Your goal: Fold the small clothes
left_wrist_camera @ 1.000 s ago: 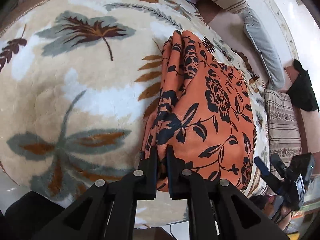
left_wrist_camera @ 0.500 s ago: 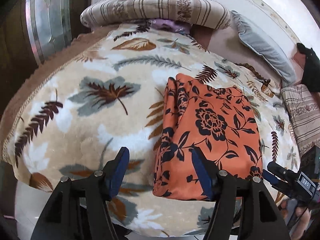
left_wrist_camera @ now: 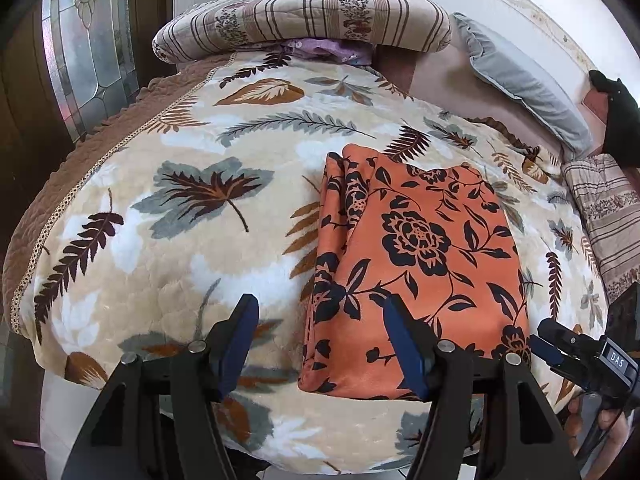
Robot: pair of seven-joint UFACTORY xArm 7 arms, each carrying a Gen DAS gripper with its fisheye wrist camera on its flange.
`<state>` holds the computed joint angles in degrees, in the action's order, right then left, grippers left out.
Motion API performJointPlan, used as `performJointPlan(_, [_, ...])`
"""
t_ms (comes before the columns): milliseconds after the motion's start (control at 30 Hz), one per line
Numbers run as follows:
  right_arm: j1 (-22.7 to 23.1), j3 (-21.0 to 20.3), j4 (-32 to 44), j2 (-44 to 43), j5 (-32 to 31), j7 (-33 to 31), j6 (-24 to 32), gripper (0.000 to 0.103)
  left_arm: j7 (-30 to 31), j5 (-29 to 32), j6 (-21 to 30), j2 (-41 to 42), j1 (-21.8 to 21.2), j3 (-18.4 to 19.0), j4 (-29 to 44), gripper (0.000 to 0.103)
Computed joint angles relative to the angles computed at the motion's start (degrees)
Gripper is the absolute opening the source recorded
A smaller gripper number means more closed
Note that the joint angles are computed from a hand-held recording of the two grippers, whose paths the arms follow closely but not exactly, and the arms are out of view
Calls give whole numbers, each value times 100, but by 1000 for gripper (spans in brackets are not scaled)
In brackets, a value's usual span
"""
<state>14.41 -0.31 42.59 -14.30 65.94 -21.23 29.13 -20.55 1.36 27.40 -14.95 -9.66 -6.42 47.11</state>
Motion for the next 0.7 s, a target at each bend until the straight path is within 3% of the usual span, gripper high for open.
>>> performJointPlan(500, [-38,-6,-3,50,50,0,4,76,-25,48,16,170,-12,6,78,66])
performJointPlan(600, [-55,1,49,91,-11,12,40,76,455,-514,-149,225,-176,236,73,66])
performJointPlan(700, [-98,-11,296,265,-102,5,99,76,1434,-1767,-310,570,-397,645,331,74])
